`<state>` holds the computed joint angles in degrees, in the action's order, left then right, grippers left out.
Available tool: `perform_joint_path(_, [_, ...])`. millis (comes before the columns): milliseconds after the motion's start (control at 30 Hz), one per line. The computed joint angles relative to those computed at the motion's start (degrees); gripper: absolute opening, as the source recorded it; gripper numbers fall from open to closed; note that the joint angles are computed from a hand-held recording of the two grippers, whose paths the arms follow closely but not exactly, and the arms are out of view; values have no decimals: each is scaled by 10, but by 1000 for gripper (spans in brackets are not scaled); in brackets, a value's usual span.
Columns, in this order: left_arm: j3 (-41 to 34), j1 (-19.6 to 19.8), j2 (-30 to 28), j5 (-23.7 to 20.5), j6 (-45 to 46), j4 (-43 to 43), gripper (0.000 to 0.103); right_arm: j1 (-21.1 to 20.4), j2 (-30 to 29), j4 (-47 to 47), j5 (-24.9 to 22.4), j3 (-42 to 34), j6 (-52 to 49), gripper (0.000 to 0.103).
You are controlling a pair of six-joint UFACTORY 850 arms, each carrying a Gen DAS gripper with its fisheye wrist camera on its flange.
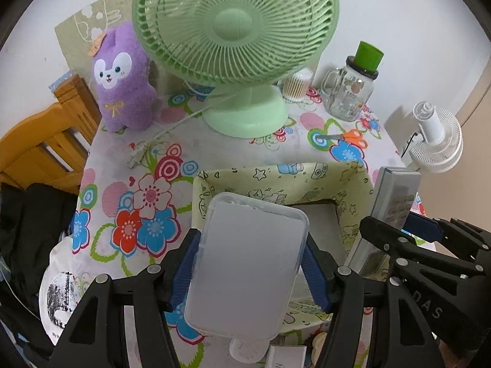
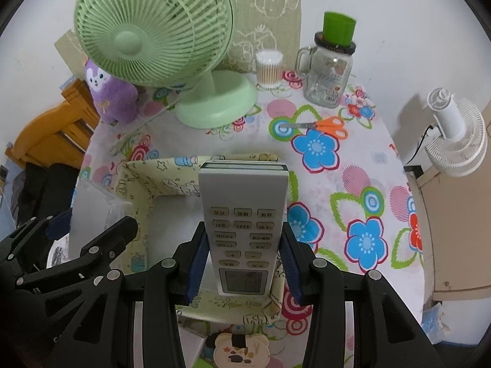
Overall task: Organize rigid objects
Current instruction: 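Lift the case and remote with both tools and carry them over the fabric box, then lower the case and remote into the fabric box and open both tools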
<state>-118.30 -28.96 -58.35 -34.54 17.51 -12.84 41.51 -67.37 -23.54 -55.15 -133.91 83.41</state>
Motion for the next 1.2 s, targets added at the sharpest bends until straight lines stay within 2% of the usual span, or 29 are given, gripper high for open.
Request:
perform_joint_path(333, [-44,-2,-39,-28,-16,35,64,-18,-49,82,-8,-57,-77,47])
perform_joint_path(700, [-57,-2,-48,-31,5,25,63,-20,-75,86,-36,-103,-104,48])
perform_joint_path(900, [-75,6,-59,-60,22,-13,64,-19,-46,80,0,-50,-95,50])
perform_joint_path(1033, [-75,7,-61,-66,28,-24,65,-16,-46,75,-7,-53,-86,50])
perform_joint_path(1200, [-78,7,-62,-70,22,-22,65,-12,-14,66,26,-1,-55,51])
